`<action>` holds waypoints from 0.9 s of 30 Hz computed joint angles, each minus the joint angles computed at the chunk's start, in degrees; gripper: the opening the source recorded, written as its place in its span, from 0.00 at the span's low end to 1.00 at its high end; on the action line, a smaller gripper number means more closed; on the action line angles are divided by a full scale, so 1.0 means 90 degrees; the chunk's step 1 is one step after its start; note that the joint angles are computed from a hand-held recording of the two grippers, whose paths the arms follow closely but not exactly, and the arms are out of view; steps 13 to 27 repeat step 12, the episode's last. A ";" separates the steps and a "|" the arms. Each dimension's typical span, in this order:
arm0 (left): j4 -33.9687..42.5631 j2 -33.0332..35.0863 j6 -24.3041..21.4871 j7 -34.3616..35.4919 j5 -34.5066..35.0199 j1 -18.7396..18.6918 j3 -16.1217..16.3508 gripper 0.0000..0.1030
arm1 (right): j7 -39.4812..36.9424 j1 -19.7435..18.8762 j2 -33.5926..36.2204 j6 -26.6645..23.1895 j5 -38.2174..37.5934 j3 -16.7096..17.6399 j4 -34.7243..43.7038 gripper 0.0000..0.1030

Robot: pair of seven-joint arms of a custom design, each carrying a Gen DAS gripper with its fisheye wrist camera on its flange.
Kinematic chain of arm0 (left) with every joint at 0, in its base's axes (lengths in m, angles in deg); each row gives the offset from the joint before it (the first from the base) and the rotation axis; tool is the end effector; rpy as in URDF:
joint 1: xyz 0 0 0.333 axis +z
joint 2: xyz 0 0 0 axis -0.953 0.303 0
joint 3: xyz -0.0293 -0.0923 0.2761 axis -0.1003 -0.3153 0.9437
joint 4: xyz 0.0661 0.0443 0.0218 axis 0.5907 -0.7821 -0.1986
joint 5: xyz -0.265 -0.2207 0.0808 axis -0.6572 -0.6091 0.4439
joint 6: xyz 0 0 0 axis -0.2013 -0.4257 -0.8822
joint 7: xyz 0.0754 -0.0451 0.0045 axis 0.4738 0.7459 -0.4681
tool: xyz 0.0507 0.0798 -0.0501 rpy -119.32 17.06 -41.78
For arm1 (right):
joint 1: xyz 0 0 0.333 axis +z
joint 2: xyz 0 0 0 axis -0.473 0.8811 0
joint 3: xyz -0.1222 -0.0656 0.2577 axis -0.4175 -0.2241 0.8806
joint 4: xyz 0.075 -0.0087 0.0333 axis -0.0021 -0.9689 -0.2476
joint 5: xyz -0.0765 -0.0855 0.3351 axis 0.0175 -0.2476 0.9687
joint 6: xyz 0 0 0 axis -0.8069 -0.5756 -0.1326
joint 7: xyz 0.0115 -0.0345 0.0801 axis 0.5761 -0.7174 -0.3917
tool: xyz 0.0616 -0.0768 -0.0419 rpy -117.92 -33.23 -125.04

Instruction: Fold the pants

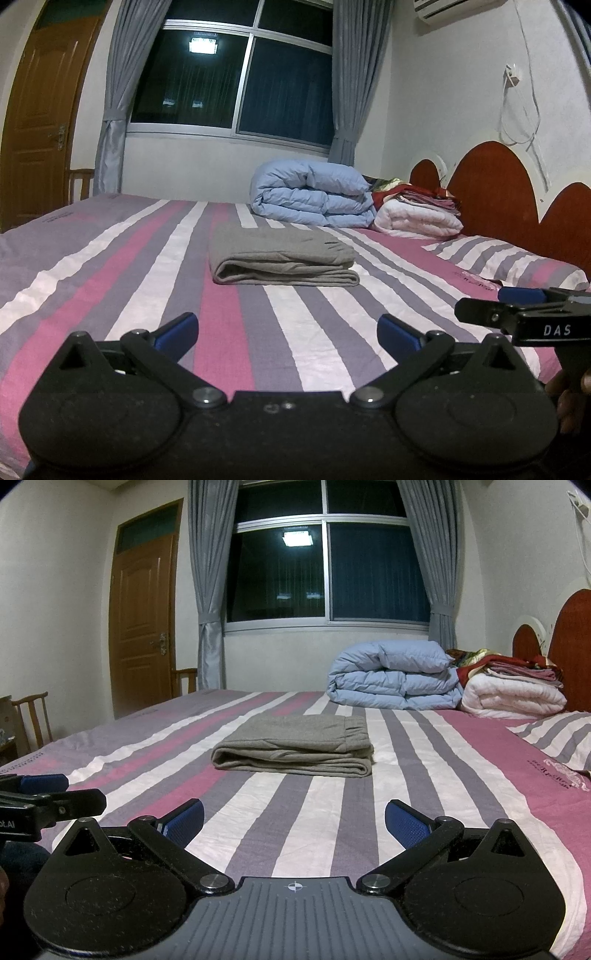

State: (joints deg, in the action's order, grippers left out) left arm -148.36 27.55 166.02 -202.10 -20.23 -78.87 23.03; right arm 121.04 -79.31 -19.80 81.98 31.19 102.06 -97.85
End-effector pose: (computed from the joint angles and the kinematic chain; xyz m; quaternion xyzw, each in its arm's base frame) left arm 0.5787 -0.1747 0.5337 -0.3290 0.7337 -0.5703 0.1678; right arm 0.4123 0.3217 0.5470 -0.4527 0.6578 -0.4688 0.3776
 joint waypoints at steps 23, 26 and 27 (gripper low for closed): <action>0.0031 -0.0003 -0.0111 0.0761 -0.0817 0.0045 0.0045 0.93 | -0.0011 0.0008 -0.0006 0.0014 0.0008 -0.0012 -0.0016 1.00; 0.0031 -0.0003 -0.0111 0.0761 -0.0817 0.0045 0.0045 0.93 | -0.0011 0.0008 -0.0006 0.0014 0.0008 -0.0012 -0.0016 1.00; 0.0031 -0.0003 -0.0111 0.0761 -0.0817 0.0045 0.0045 0.93 | -0.0011 0.0008 -0.0006 0.0014 0.0008 -0.0012 -0.0016 1.00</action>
